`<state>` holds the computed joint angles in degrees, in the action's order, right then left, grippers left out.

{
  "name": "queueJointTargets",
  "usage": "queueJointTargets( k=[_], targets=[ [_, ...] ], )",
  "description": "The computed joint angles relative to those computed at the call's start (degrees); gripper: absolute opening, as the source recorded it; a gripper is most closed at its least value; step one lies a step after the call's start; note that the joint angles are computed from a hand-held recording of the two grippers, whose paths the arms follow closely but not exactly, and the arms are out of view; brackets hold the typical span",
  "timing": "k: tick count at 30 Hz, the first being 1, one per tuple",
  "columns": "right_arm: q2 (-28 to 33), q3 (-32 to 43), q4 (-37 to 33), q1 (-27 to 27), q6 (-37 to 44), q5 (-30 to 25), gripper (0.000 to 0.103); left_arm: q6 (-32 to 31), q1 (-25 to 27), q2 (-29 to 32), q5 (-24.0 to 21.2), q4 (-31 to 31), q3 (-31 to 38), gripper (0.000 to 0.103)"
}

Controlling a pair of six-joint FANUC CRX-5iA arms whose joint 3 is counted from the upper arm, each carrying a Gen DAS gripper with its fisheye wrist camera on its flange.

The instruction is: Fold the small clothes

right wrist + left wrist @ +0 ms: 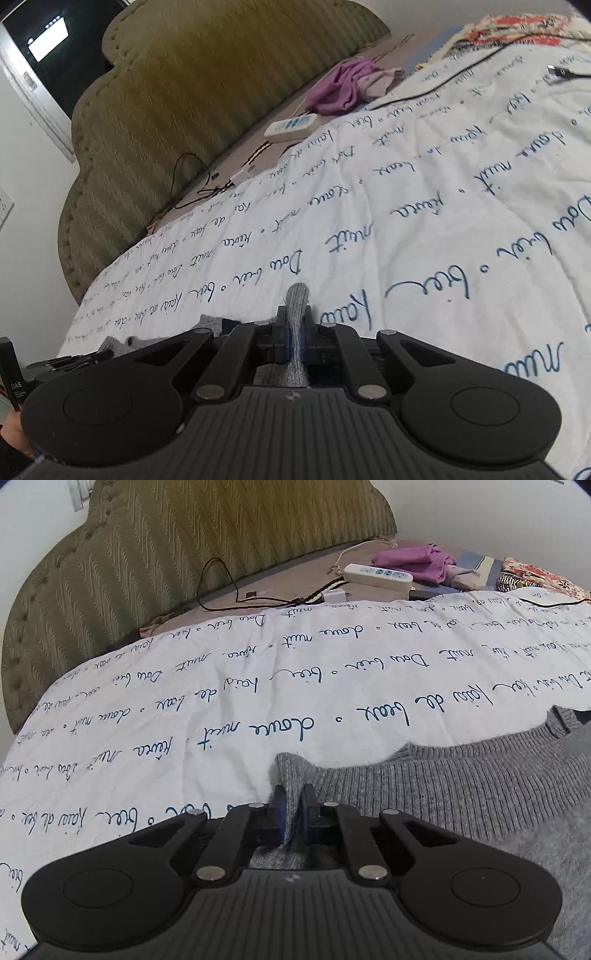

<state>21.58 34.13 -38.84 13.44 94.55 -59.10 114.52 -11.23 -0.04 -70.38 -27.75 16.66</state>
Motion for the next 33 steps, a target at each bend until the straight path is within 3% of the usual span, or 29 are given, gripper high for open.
queueJointTargets(
  k=[9,13,15,17,18,19,23,26,30,33],
  targets=[
    [-1.1,-1.8,-0.6,-0.1,0.3,2.0,0.009,2.0,0.1,0.1,-0.6,-0.6,1.0,0.008],
    [-1.2,-2.7,0.2,-0.2,-1.6,3.5,0.009,4.3,3.5,-0.3,-0.2,3.0,0.0,0.008],
    [-0.5,-3.7,4.4,1.4,-3.0,3.5,0.008,4.6,1.5,0.1,-0.4,-0.9,-0.8,0.008],
    [-1.8,-6.3,3.0,1.4,-2.9,6.6,0.008,5.5,-1.2,0.7,-1.2,-4.9,-0.2,0.008],
    [-2.0,-6.6,2.4,1.2,-4.0,7.0,0.017,6.0,-1.7,0.5,-0.9,-5.8,-0.3,0.009],
    [-2.2,-6.9,2.2,1.1,-4.8,7.2,0.019,6.8,-2.3,-0.2,-0.1,-7.0,-0.8,0.01],
    [-6.6,-10.5,0.1,-0.7,-5.1,8.2,0.036,16.7,-7.0,-7.6,1.7,-16.6,-5.1,0.011],
    [-14.1,-17.1,-12.8,-7.7,4.9,6.3,0.053,26.7,-9.8,-18.1,2.4,-18.6,-11.9,0.013],
    [-24.0,-27.3,-21.8,-17.1,8.4,-0.6,0.058,42.3,-9.4,-32.8,1.9,-10.5,-23.2,0.014],
    [-29.0,-33.3,-23.8,-21.9,4.1,-7.2,0.058,46.3,-3.9,-41.0,4.8,3.2,-32.0,0.014]
  ],
)
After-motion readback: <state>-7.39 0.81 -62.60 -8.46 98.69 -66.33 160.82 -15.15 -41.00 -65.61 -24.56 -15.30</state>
